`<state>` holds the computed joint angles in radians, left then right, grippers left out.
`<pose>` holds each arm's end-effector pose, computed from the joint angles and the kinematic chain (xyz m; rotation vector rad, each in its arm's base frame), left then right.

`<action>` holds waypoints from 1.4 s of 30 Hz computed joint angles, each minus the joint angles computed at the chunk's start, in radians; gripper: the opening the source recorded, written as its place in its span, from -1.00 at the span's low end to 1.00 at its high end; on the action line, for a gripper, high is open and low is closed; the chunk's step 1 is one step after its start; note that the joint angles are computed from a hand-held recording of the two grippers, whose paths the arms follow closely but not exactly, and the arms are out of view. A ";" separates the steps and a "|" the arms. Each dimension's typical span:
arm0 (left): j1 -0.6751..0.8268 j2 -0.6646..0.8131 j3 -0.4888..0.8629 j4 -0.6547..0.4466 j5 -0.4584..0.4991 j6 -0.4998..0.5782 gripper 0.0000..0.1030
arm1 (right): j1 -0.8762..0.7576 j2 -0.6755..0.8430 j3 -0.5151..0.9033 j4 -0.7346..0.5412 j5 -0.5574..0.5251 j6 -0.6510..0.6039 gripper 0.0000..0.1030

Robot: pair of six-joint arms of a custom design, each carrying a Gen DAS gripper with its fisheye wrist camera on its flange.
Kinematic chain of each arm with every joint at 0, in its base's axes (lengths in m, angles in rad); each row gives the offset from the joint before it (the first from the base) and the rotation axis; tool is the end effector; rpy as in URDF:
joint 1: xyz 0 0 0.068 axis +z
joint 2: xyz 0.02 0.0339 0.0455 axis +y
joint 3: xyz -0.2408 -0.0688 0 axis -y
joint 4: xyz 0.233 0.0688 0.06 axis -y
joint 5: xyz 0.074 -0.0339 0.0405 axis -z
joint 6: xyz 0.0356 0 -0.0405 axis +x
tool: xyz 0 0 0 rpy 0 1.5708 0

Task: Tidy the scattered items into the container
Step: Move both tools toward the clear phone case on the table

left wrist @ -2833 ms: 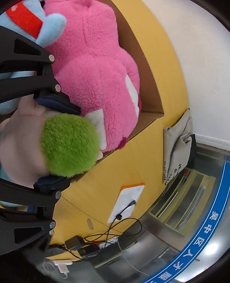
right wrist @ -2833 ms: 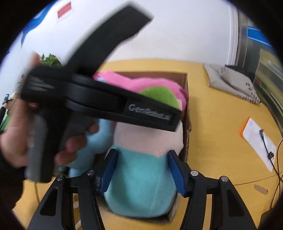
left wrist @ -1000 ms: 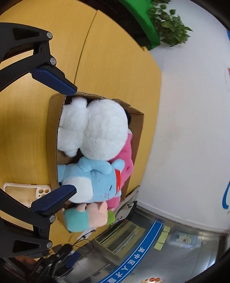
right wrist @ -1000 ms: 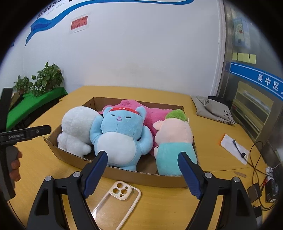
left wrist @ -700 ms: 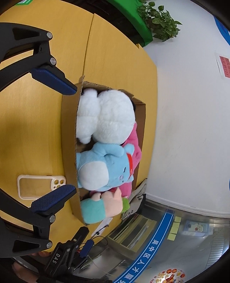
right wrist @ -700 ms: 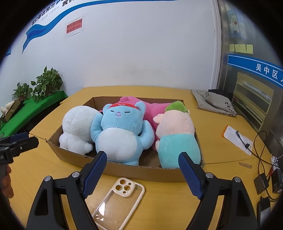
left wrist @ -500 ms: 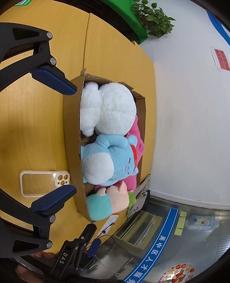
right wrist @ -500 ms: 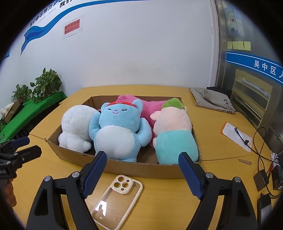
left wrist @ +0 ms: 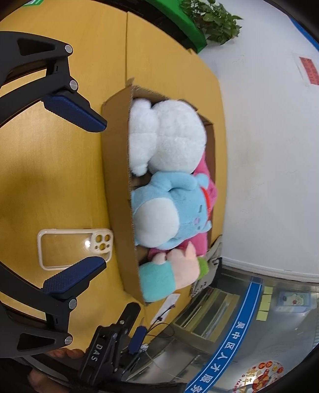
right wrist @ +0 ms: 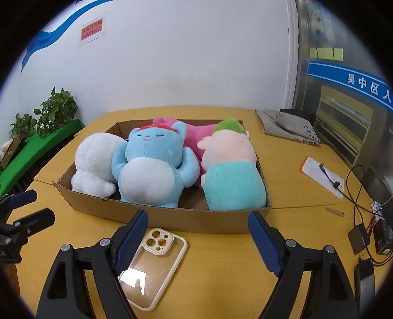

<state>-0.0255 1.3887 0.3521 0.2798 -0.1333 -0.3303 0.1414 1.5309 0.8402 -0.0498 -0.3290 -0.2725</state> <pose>0.2262 -0.0010 0.1053 -0.4179 2.2814 -0.0245 0.3030 0.0548 0.1793 -0.6307 2.1936 0.3113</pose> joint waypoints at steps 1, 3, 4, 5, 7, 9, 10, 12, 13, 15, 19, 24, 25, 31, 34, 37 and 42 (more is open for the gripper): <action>-0.006 0.019 -0.002 0.009 0.011 -0.002 0.99 | -0.003 0.016 0.004 -0.004 -0.005 -0.006 0.62; -0.024 0.070 -0.002 0.036 0.023 0.005 0.99 | -0.008 0.050 0.009 -0.011 -0.013 -0.020 0.62; -0.033 0.101 0.002 0.050 0.028 0.003 0.97 | -0.011 0.071 0.011 -0.014 -0.015 -0.026 0.62; -0.039 0.140 0.009 0.064 0.041 -0.004 0.95 | -0.012 0.089 0.013 -0.018 -0.017 -0.030 0.62; -0.041 0.210 0.027 0.088 0.087 -0.014 0.87 | -0.010 0.146 0.026 -0.023 -0.016 -0.045 0.59; -0.053 0.273 0.046 0.105 0.115 -0.024 0.78 | -0.001 0.206 0.045 -0.026 0.006 -0.051 0.56; -0.057 0.300 0.056 0.111 0.127 -0.027 0.76 | 0.003 0.238 0.053 -0.026 0.017 -0.053 0.56; -0.060 0.343 0.072 0.123 0.155 -0.031 0.73 | 0.009 0.278 0.064 -0.027 0.021 -0.056 0.55; -0.061 0.359 0.077 0.126 0.165 -0.031 0.73 | 0.015 0.296 0.068 -0.028 0.023 -0.060 0.55; -0.062 0.386 0.087 0.130 0.177 -0.031 0.70 | 0.024 0.311 0.067 -0.027 0.023 -0.069 0.55; -0.057 0.417 0.097 0.133 0.200 -0.015 0.66 | 0.043 0.335 0.065 -0.040 0.009 -0.119 0.53; -0.049 0.406 0.061 0.150 0.197 -0.007 0.66 | 0.044 0.369 0.079 -0.095 -0.042 -0.158 0.20; -0.043 0.398 0.048 0.155 0.193 -0.006 0.66 | 0.042 0.365 0.079 -0.128 -0.065 -0.165 0.15; 0.040 0.336 -0.060 0.200 0.193 0.016 0.68 | 0.065 0.253 -0.061 -0.209 -0.190 -0.229 -0.02; 0.102 0.314 -0.099 0.215 0.216 0.041 0.68 | 0.071 0.253 -0.078 -0.281 -0.334 -0.264 -0.04; 0.165 0.263 -0.138 0.207 0.243 0.083 0.68 | 0.053 0.222 -0.090 -0.299 -0.398 -0.328 -0.03; 0.139 0.293 -0.129 0.208 0.281 0.120 0.69 | -0.018 0.238 0.024 -0.258 -0.368 -0.545 0.55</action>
